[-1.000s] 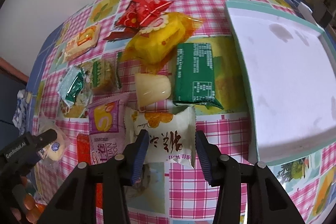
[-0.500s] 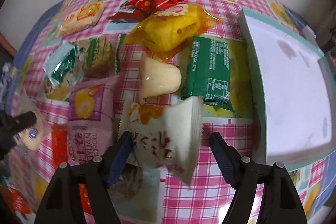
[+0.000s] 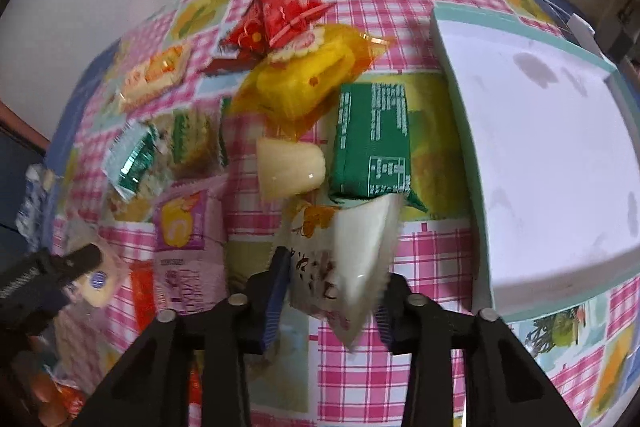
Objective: Organize snacks
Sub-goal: 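Grasp the white pastry packet with the right tool, then carry the bun with the left tool into the white tray while the right tool drops the pastry there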
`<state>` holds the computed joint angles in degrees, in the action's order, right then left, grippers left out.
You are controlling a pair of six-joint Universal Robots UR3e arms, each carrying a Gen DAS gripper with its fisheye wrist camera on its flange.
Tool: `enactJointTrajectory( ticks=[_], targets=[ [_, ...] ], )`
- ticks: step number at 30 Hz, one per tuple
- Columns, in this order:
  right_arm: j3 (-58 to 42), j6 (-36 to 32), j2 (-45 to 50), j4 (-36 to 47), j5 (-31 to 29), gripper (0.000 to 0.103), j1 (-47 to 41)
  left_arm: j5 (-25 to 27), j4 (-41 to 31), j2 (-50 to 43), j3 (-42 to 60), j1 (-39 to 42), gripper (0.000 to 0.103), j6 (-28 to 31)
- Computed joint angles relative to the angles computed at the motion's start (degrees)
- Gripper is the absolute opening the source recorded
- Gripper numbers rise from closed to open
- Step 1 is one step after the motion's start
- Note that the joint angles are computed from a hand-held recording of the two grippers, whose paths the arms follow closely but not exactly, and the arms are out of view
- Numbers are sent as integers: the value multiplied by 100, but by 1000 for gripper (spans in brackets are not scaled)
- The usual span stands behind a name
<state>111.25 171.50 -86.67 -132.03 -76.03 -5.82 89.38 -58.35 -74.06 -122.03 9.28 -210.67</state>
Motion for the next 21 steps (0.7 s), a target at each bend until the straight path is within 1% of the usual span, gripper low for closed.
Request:
enactJointTrajectory(
  ticks=[2, 5, 9, 11, 14, 19, 21],
  targets=[
    [32, -58, -120, 68, 176, 27, -112, 41, 5, -7, 55, -59, 65, -2],
    [105, -64, -304, 135, 400, 21, -266, 41, -11, 15, 122, -73, 65, 20],
    [205, -32, -494, 198, 622, 20, -409, 83, -1, 77, 138, -117, 65, 22],
    [250, -226, -744, 474, 834, 20, -698, 69, -30, 133, 175, -174, 65, -10],
    [354, -336, -1056, 598, 1159, 20, -1015, 45, -32, 217, 221, -242, 65, -12],
    [361, -457, -1378, 873, 1661, 20, -1623, 97, 96, 82, 496, -616, 65, -99],
    [363, -474, -1503, 928, 1782, 20, -1896, 175, 155, -139, 749, -921, 65, -168]
  ],
)
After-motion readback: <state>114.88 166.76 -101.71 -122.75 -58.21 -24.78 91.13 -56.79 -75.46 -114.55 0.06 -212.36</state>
